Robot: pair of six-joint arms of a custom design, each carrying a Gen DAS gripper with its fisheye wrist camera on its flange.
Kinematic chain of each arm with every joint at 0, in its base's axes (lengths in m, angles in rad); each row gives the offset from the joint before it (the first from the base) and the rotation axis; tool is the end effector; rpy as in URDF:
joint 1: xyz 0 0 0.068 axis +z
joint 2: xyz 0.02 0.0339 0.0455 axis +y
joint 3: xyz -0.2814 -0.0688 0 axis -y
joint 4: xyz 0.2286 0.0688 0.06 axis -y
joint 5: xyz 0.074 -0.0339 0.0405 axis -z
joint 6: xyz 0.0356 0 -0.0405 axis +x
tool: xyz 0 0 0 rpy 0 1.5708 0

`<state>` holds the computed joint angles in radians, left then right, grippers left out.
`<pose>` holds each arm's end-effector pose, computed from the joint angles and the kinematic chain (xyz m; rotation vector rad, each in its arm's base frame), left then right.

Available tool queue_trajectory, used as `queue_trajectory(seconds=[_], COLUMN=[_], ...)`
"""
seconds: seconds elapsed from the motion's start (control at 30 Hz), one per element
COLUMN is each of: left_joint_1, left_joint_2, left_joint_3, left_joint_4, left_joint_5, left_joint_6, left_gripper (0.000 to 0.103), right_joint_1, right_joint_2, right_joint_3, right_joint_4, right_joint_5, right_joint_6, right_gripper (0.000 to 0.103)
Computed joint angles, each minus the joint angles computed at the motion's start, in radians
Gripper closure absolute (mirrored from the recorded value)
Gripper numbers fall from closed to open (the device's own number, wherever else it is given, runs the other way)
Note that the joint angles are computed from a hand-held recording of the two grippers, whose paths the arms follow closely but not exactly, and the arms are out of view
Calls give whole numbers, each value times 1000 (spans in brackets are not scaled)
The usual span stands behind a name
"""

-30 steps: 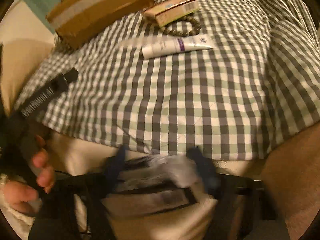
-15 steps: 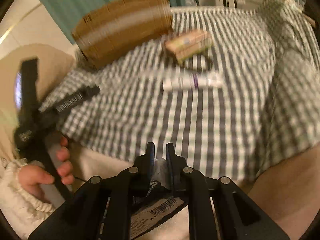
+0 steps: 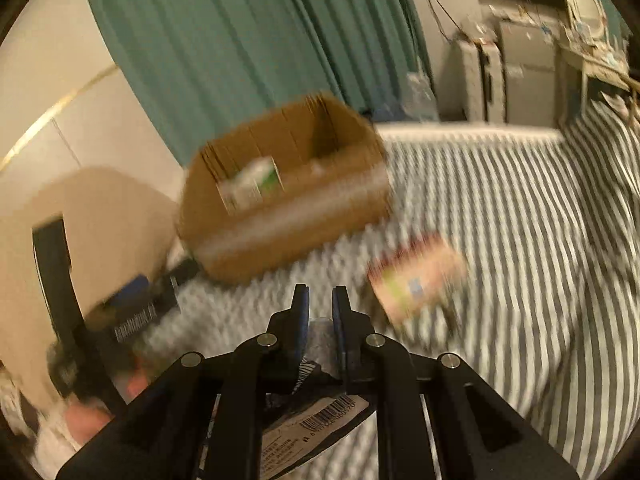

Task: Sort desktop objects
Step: 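Carry the barcode tag into the box and open the right gripper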

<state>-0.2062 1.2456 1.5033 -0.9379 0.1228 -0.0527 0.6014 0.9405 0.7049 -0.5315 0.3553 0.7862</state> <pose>0.2153 -0.0495 0.4277 0.2393 2.2469 -0.2769 0.1453 0.0847 0.2713 0.3856 2.2657 0.3064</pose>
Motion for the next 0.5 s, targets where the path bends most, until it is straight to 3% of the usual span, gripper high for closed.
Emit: queue_trajectory(seconds=[0.13,0.27,0.37,0.5], left_joint_1=[22,77,144,191], left_joint_2=[106,164,130,126], left_joint_3=[132,175,91,46], left_joint_4=[37,115,202,211], left_joint_5=[19,52,133,187], left_joint_6=[47,96,128,178], left_gripper=[0,0,0,0], right_joint_1=[-171,-262,-294,-332], right_joint_2=[175,370,521,636], right_joint_3=[165,323,451,528], right_joint_4=[152,250,277,312], right_joint_5=[-79,-112,-95,-136], right_joint_6=[-196,-292,-317,-244], right_gripper=[92,91,91,89])
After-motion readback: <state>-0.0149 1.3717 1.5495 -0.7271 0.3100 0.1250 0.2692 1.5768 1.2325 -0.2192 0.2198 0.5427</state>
